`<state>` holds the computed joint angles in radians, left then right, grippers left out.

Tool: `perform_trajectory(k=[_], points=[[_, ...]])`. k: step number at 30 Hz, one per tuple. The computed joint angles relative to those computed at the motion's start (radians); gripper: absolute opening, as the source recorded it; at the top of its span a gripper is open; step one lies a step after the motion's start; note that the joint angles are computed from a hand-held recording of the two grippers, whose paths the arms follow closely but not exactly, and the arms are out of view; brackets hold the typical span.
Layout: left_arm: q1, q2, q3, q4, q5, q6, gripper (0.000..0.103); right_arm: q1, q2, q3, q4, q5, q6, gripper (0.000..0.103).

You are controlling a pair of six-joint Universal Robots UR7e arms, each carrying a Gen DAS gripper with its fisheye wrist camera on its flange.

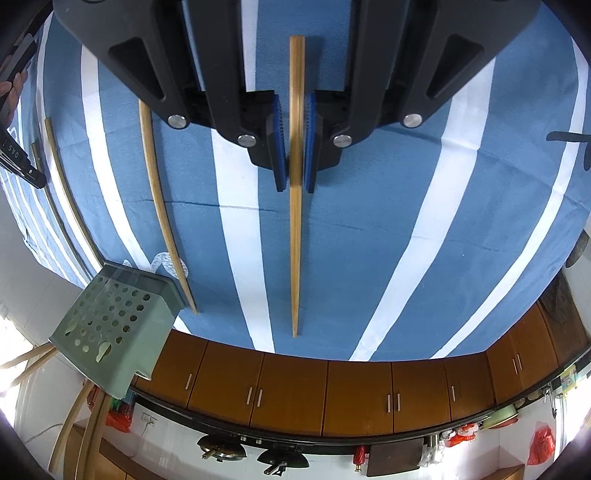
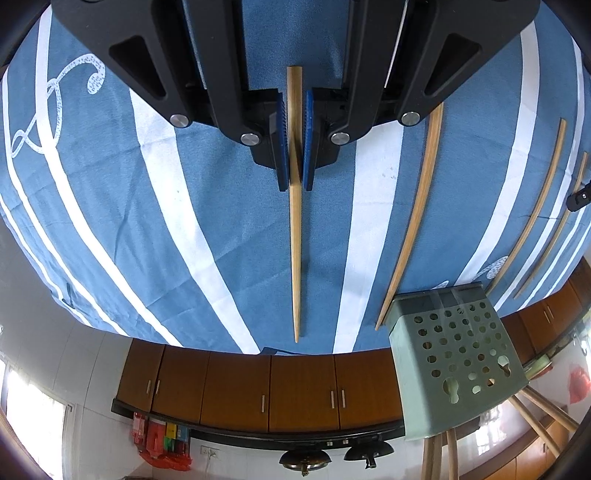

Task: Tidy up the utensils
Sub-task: 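Lower the left tool onto a loose chopstick and close while the right tool grasps another, then hold both tools closed on their chopsticks above the table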

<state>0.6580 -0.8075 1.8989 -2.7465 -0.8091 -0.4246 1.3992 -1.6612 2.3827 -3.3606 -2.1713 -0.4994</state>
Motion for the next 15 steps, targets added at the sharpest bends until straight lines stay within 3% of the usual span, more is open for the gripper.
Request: perform_trajectory(k=[15], points=[[0.007, -0.004, 0.004, -0.017, -0.018, 0.002, 0.012, -0.013, -0.012, 0.0, 0.009, 0.013, 0.015, 0.015]])
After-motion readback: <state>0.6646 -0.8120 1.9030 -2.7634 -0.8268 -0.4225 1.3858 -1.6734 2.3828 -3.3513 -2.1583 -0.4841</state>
